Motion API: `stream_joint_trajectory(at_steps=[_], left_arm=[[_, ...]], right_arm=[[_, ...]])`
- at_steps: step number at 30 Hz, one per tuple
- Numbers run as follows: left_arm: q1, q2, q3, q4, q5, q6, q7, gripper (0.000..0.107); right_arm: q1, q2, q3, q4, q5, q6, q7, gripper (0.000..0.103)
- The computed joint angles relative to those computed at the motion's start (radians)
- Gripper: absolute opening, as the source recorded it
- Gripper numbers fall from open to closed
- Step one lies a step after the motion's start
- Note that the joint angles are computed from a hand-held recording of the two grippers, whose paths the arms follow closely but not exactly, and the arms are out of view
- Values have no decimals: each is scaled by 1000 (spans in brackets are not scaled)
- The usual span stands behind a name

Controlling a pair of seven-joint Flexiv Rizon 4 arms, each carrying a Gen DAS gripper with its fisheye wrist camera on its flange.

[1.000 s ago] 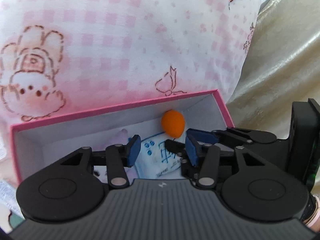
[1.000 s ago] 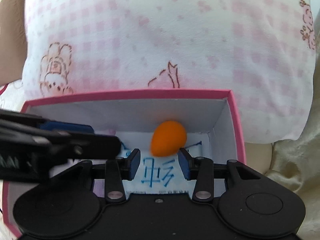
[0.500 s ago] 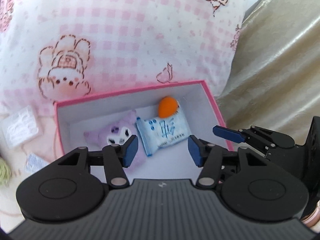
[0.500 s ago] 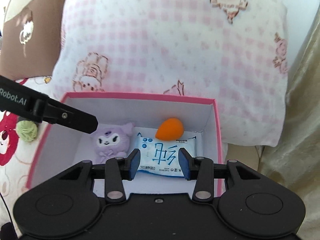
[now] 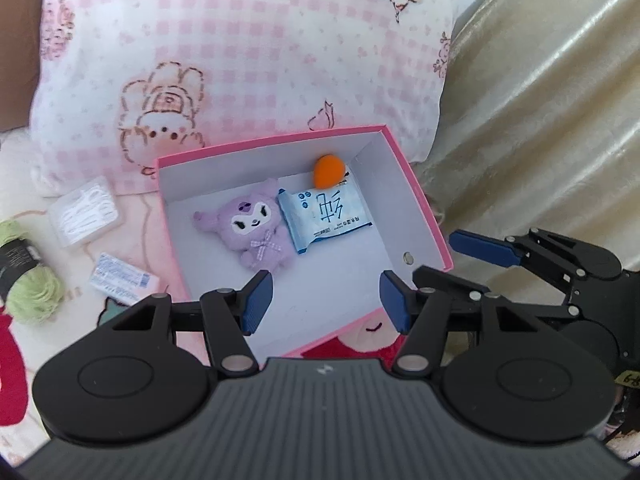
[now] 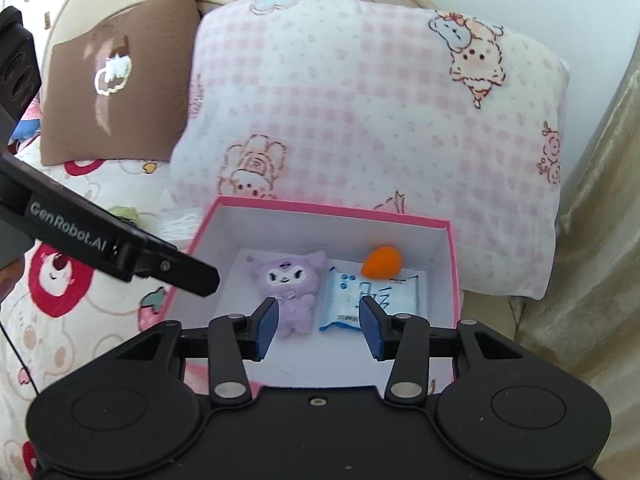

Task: Organize objects
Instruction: 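Lift the left tool away from the box toward the green yarn ball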

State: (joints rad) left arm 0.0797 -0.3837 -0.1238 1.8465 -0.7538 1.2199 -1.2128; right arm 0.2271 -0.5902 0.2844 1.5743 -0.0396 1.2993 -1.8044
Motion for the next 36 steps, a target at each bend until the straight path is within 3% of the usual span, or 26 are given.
stream_joint_trajectory(at_steps=[5, 9, 13, 17, 20, 25, 33, 36], left_arm=[[-34, 79, 24, 96, 56, 111, 30, 62], [-26, 140, 7, 152, 5, 104, 86, 63], [-53, 192, 33, 201, -2, 88, 106, 64], [-84, 256, -2, 284, -248, 170, 283, 64], [-127, 289, 29, 315, -295, 186, 306, 66], [-165, 335, 88, 364, -194, 183, 251, 67], [-158, 381, 141, 413, -110, 37, 193, 67], [-158, 390, 149, 437, -125, 32, 204, 67]], right_arm=[[11, 58, -7, 66, -2, -13, 5, 58], [17, 104, -11, 123, -6, 8, 11, 66], [15, 144, 1, 174, 0, 34, -3, 83], [9, 181, 21, 214, 19, 37, -8, 91], [22, 199, 17, 241, 22, 46, -5, 91], [15, 217, 44, 248, 66, 5, -18, 91], [12, 265, 87, 283, 144, -29, -134, 91], [18, 275, 96, 287, 184, -42, -174, 91]])
